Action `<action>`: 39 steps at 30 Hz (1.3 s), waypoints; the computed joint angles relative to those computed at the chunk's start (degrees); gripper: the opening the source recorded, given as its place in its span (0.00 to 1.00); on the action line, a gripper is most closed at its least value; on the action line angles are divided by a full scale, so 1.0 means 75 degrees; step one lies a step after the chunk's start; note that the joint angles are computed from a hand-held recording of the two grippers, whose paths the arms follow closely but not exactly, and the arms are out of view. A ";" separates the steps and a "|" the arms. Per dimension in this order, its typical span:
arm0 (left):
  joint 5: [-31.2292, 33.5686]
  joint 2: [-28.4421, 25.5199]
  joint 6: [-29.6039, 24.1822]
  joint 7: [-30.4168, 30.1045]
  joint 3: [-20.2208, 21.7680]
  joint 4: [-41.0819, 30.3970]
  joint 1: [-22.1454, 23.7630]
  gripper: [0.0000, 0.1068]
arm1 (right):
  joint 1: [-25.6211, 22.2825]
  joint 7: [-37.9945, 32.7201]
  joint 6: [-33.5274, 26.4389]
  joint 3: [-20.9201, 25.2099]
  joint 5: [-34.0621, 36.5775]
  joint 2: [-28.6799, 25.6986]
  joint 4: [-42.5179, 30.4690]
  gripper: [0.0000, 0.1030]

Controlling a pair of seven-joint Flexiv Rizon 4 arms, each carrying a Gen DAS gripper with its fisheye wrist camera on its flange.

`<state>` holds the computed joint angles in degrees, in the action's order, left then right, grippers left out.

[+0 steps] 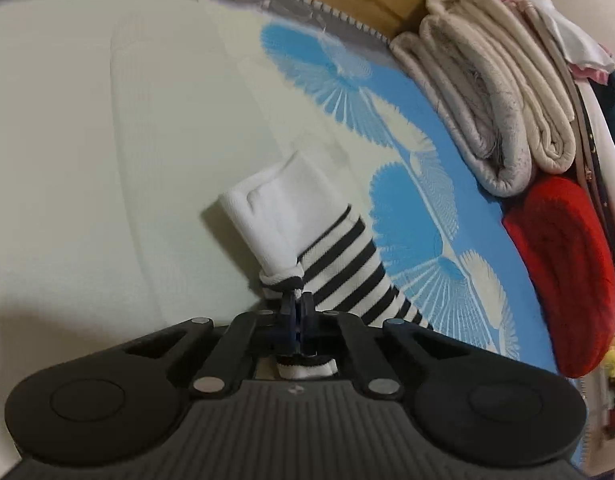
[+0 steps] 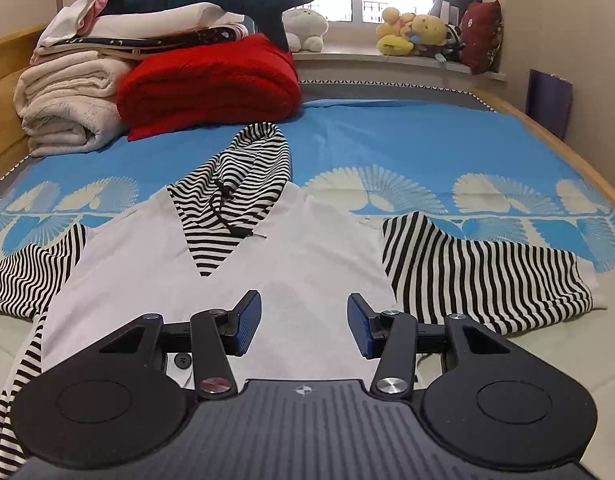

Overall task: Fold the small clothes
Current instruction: 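Fold the held sleeve across the shirt body and open the left tool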

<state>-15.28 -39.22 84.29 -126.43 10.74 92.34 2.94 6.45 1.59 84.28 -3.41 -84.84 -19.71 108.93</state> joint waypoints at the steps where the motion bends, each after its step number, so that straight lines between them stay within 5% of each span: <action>1: 0.0083 -0.0133 -0.0145 -0.0178 0.0515 -0.0256 -0.0406 0.01 | 0.0000 0.0015 0.0004 0.0006 -0.0005 0.0016 0.0015 0.48; 4: 0.1814 0.0014 -0.0071 -0.1278 0.0565 -0.0749 -0.0554 0.00 | 0.0004 -0.0011 -0.0023 0.0034 0.0034 0.0063 0.0055 0.48; 8: 0.5009 0.0407 -0.0034 -0.2210 -0.1740 -0.1539 0.0500 0.00 | 0.0029 -0.0261 -0.0108 0.0061 0.0342 0.0098 0.0101 0.41; 10: 0.4306 0.0396 0.0574 -0.0455 -0.2984 -0.1320 0.0754 0.00 | 0.0064 -0.0547 -0.0176 0.0105 0.0782 0.0109 0.0168 0.25; 12: 0.2490 0.0300 0.1257 0.2034 -0.4228 -0.0799 0.0730 0.00 | 0.0140 -0.0827 -0.0245 0.0106 0.1238 0.0120 0.0253 0.06; 15: -0.0441 0.0148 0.0241 0.5765 -0.6095 -0.0630 0.0691 0.03 | 0.0276 -0.1129 -0.0383 0.0083 0.1900 0.0175 0.0384 0.05; 16: -0.0908 0.0109 0.0068 0.6510 -0.6699 -0.0510 0.0865 0.06 | 0.0298 -0.1221 -0.0329 0.0068 0.2104 0.0187 0.0423 0.06; 18: -0.0745 0.0139 0.0498 0.6507 -0.7160 -0.0260 0.1075 0.11 | 0.0335 -0.1507 -0.0221 0.0066 0.2614 0.0198 0.0481 0.06; 20: 0.0667 0.0321 -0.0016 0.4602 -0.6626 -0.0612 0.1043 0.13 | 0.0446 -0.1463 -0.0135 -0.0092 0.2829 0.0240 0.0564 0.11; 22: 0.1597 0.0671 -0.0968 0.3006 -0.5381 -0.1239 0.0503 0.13 | 0.0511 -0.1425 -0.0063 -0.0183 0.3090 0.0265 0.0639 0.12; 24: 0.1972 0.0891 -0.1759 0.2245 -0.4140 -0.1777 -0.0219 0.13 | 0.0546 -0.1433 0.0094 -0.0237 0.3430 0.0260 0.0681 0.12; 29: 0.2670 0.1055 -0.1575 0.1674 -0.3468 -0.1510 -0.0549 0.24 | 0.0493 -0.2021 0.0515 -0.0062 0.4820 -0.0074 0.0376 0.12; 32: 0.2843 0.0973 -0.3699 0.1685 -0.2491 -0.2056 -0.1317 0.23 | 0.0256 -0.2456 0.0225 0.0430 0.6018 -0.0650 -0.0306 0.12; 36: 0.2316 0.0677 -0.3751 0.2113 -0.2463 -0.2320 -0.1414 0.23 | -0.0535 -0.3537 -0.0529 0.1848 0.7688 -0.1789 -0.1568 0.17; 39: 0.2001 0.0557 -0.3600 0.2799 -0.2031 -0.2513 -0.1836 0.24 | -0.0466 -0.3842 -0.1230 0.1956 0.8136 -0.2331 -0.2205 0.32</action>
<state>-0.27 -35.04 57.28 -105.44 -4.49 73.49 -10.83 2.95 -27.22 75.05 11.26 -23.82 -37.18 92.39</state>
